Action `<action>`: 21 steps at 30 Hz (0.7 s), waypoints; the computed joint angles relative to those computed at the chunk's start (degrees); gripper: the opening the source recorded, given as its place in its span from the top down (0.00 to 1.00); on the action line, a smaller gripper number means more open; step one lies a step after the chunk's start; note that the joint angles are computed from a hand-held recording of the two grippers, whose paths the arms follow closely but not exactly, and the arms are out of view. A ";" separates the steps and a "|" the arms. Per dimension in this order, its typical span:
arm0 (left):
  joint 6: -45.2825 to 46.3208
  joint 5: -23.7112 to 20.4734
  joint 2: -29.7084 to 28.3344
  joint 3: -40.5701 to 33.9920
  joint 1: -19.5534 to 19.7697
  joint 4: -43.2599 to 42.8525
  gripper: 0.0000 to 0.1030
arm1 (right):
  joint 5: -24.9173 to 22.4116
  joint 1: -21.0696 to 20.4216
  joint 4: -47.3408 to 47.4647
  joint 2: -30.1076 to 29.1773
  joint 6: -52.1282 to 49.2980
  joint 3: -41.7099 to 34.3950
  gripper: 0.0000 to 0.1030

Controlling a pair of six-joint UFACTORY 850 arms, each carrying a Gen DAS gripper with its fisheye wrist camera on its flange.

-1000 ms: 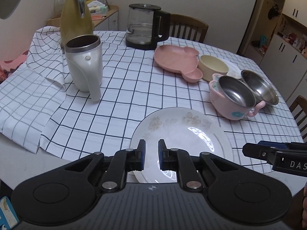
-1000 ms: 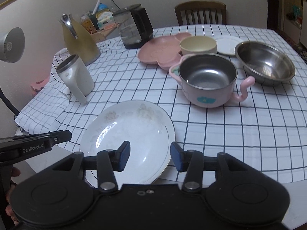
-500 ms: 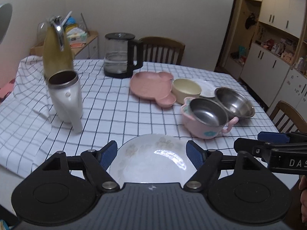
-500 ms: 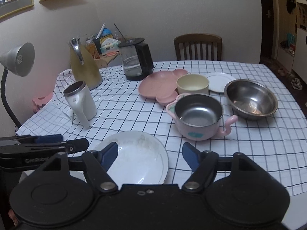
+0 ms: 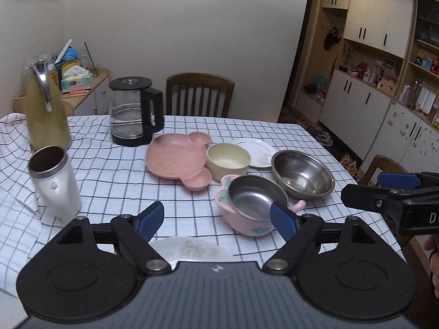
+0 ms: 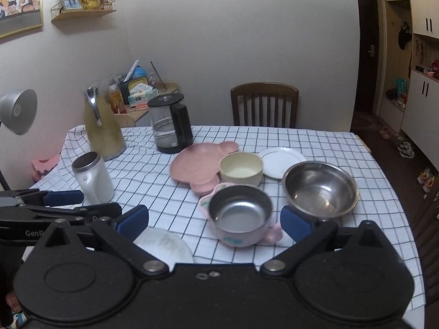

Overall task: Organize plates and bowls
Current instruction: 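Move both grippers toward the small white plate beside the cream bowl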

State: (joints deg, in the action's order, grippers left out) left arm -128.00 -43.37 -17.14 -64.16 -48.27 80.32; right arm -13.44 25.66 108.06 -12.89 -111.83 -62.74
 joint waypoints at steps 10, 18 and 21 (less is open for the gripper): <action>7.26 -0.14 -10.82 -15.07 3.07 -3.13 0.00 | -4.55 -6.85 -21.01 -8.50 17.26 -11.68 0.00; 17.16 -0.67 -21.72 -30.91 6.52 -12.69 0.00 | -8.60 -10.79 -36.43 -19.21 27.61 -26.61 0.00; 23.26 -0.71 -26.76 -38.60 7.89 -18.88 0.00 | -10.94 -11.82 -44.50 -24.76 33.91 -34.95 0.00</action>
